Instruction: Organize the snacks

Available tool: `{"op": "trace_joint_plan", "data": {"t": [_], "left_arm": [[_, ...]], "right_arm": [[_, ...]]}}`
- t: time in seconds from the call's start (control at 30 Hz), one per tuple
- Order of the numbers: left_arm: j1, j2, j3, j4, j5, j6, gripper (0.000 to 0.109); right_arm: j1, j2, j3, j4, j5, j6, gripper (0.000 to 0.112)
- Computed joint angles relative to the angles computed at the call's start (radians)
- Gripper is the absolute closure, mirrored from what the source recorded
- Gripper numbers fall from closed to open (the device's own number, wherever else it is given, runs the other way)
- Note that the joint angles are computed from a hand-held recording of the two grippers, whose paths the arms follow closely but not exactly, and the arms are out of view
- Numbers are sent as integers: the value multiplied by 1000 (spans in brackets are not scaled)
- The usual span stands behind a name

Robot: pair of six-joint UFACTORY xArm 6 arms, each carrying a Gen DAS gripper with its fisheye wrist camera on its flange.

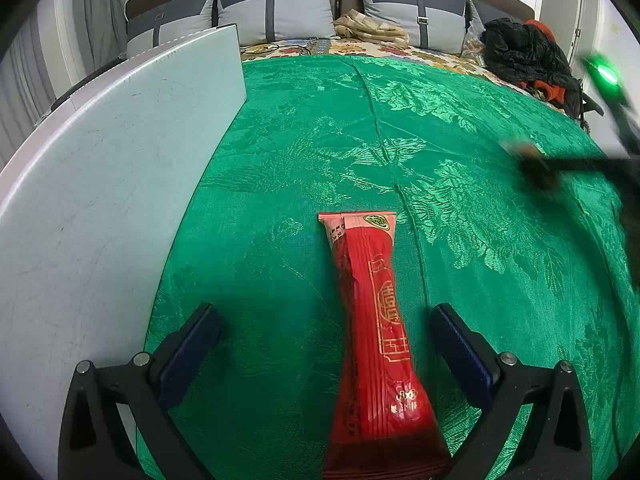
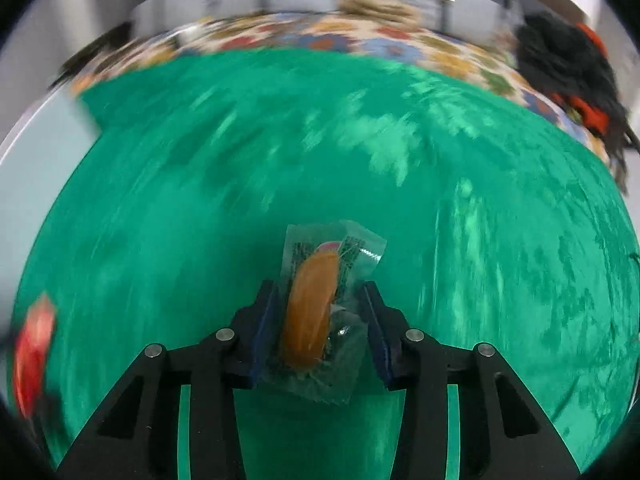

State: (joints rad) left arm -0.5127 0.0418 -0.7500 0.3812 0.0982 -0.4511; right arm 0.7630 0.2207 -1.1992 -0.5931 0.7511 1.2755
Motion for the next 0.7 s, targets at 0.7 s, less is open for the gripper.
{"op": "trace_joint_plan", "data": {"t": [0.7], "left_arm": [[0,0,1,0,0,-1,6]], "right_arm": [[313,-494,471,-159,71,587,61]]}}
